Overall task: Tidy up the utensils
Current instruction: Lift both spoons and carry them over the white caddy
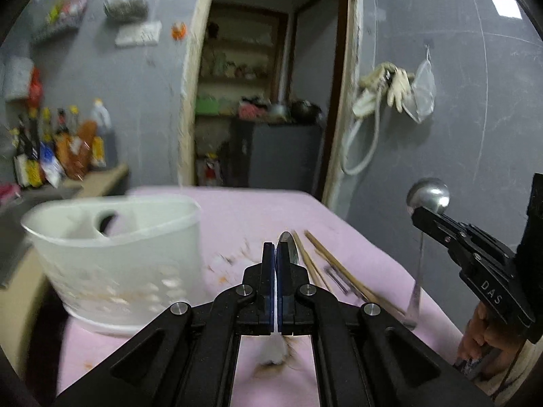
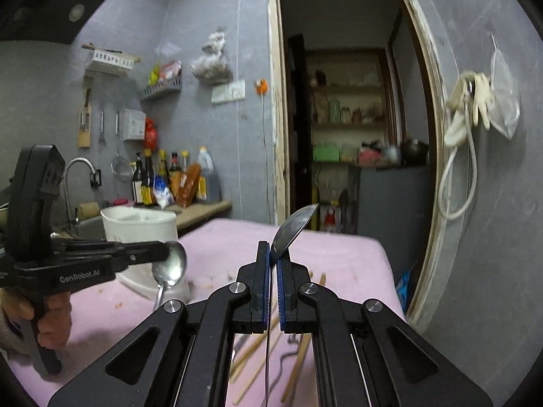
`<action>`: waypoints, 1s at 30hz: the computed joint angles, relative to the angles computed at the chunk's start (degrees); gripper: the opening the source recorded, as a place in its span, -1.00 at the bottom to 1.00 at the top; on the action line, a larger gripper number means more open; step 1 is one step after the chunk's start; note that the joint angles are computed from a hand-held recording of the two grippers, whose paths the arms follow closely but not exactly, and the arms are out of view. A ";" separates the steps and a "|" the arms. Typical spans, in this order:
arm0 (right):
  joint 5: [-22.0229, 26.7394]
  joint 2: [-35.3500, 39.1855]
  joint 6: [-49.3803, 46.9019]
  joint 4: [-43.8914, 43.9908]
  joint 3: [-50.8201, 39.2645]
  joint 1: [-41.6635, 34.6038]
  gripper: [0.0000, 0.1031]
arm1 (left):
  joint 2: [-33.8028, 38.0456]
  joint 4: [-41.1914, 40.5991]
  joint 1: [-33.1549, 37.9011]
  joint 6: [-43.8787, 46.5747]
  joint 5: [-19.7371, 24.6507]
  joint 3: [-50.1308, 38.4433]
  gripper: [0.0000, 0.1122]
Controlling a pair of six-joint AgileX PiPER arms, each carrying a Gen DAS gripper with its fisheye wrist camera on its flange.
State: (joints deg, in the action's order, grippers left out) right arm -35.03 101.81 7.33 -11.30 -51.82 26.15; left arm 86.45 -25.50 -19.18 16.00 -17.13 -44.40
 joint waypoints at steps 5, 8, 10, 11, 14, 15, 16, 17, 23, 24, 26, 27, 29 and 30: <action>-3.02 -0.35 -6.61 5.86 -1.47 3.70 -0.96 | -5.80 -11.81 -0.16 12.09 -5.17 2.85 -1.00; -3.84 0.02 -8.09 6.80 -3.86 6.07 -0.96 | -8.94 -13.26 2.04 13.96 -6.77 4.45 -1.00; -4.26 0.90 -7.36 5.77 -6.25 7.35 -0.96 | -11.43 -13.57 4.26 14.70 -7.61 5.57 -1.00; -4.12 1.66 -6.00 4.55 -8.25 8.00 -0.96 | -12.58 -13.48 5.59 14.83 -7.96 5.97 -1.00; -3.36 4.28 0.15 -0.67 -14.57 9.32 -0.96 | -15.91 -9.52 11.87 10.93 -5.90 6.28 -1.00; -2.85 5.24 2.20 -2.23 -16.79 9.70 -0.96 | -16.57 -7.94 14.41 8.86 -5.25 6.02 -1.00; -2.25 6.71 5.40 -4.47 -19.76 10.14 -0.96 | -16.94 -5.09 16.67 5.98 -4.74 6.07 -1.00; -1.73 8.33 8.99 -7.07 -22.83 10.38 -0.96 | -17.17 -4.10 18.81 4.62 -4.31 5.66 -1.00; -0.94 17.47 14.56 -9.84 -37.17 12.44 -0.96 | -15.90 -8.06 25.47 6.66 -7.03 3.37 -1.00; 0.18 18.87 13.54 -9.17 -39.54 12.98 -0.96 | -14.63 -10.60 25.43 9.20 -8.39 2.67 -1.00; 1.59 20.79 9.72 -6.67 -42.25 13.97 -0.96 | -12.11 -11.12 25.68 9.55 -11.23 2.37 -1.00; 2.52 21.91 7.76 -5.30 -43.81 14.43 -0.96 | -10.49 -11.27 25.69 9.65 -12.49 2.07 -1.00; 3.69 23.32 4.93 -3.16 -45.43 14.88 -0.96 | -6.68 -12.43 25.50 10.91 -14.36 0.74 -1.00; 5.02 24.47 3.08 -1.74 -46.80 15.19 -0.96 | -5.05 -12.67 25.15 11.28 -15.49 0.48 -1.00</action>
